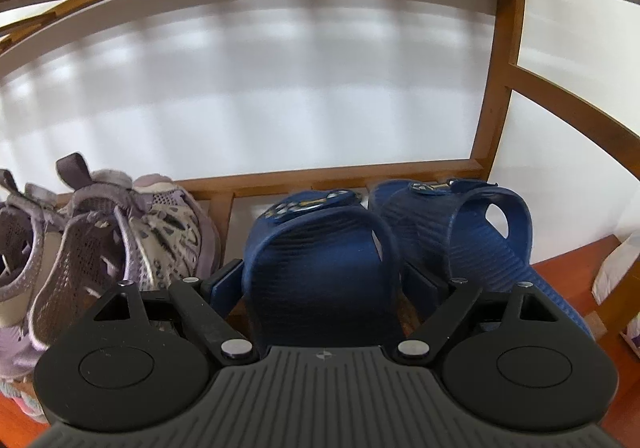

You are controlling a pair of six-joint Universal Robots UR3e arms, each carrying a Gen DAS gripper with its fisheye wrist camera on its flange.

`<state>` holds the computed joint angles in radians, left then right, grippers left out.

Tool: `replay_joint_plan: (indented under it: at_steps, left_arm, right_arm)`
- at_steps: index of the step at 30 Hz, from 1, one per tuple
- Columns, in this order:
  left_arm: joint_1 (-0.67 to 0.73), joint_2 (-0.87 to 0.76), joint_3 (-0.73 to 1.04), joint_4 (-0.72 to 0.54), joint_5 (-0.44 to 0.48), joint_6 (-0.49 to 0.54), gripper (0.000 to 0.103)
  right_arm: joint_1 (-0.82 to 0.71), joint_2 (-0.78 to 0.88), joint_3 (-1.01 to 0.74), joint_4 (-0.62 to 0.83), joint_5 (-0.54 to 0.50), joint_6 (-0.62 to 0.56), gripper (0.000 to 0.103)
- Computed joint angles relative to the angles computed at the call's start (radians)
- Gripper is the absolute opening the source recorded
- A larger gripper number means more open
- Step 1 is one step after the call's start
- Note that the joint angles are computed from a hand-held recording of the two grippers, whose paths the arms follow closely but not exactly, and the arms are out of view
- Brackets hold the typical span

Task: Organize scattered shoes
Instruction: 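Set the left tool's slide beside the other on the top shelf and open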

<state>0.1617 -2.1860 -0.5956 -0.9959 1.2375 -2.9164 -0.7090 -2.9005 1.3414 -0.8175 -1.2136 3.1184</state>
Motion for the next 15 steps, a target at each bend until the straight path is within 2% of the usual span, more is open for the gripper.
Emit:
replay_joint_plan:
  at_steps: [15]
  left_arm:
    - [0.113,0.392,-0.498,0.062,-0.112,0.051,0.086]
  right_arm:
    - [0.001,0.027,0.079,-0.074,0.097,-0.107,0.094]
